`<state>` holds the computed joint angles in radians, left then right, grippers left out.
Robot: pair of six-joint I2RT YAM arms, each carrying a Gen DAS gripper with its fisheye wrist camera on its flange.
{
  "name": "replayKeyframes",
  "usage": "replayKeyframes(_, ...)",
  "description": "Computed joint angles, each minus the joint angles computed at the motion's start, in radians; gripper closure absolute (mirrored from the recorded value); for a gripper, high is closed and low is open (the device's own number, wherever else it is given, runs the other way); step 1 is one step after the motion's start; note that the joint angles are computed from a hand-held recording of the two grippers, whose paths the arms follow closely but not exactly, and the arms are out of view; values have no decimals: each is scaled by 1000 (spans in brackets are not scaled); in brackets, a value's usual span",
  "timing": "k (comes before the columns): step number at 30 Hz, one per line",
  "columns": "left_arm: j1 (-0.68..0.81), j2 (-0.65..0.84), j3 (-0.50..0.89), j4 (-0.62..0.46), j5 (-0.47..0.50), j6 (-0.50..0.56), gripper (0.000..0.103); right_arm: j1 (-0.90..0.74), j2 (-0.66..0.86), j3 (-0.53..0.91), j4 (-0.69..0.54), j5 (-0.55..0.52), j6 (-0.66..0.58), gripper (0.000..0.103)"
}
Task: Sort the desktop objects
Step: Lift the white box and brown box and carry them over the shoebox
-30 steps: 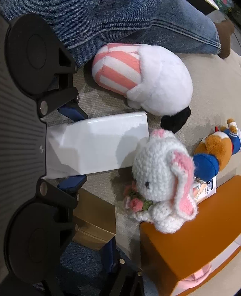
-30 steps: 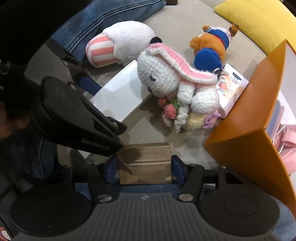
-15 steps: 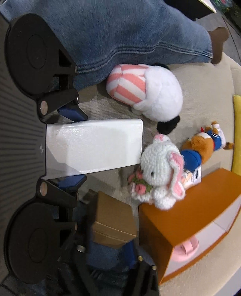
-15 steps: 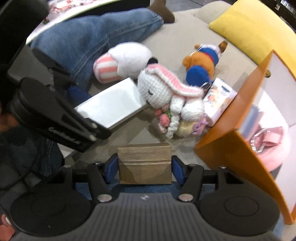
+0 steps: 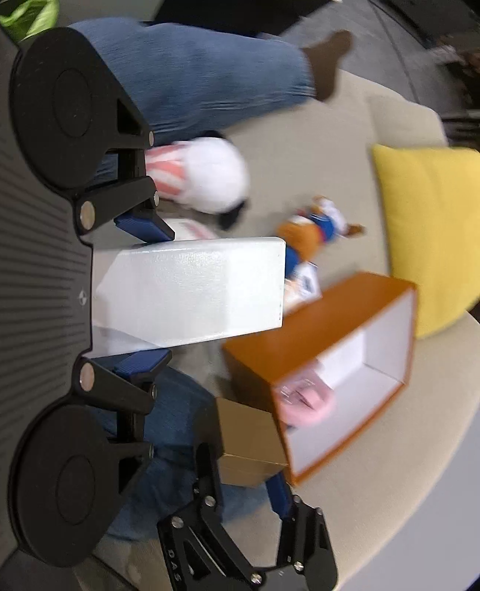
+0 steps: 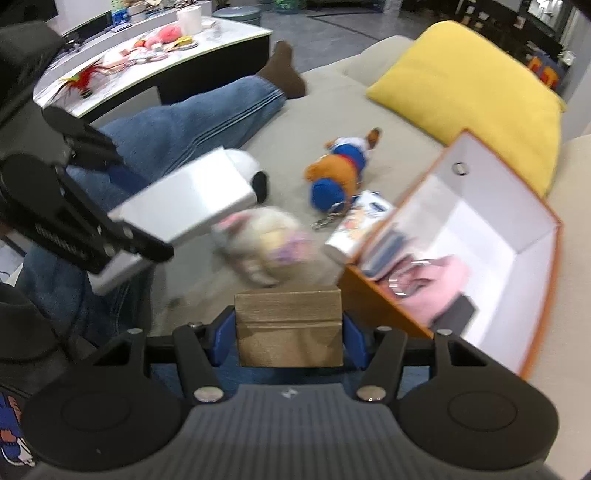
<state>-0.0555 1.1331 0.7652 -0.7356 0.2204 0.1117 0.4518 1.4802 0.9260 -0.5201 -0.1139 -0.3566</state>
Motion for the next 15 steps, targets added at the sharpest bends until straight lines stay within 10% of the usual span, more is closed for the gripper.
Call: replayKeyframes(15, -222, 607, 704, 51, -40, -18, 31, -216, 146, 335, -139, 160, -202, 41)
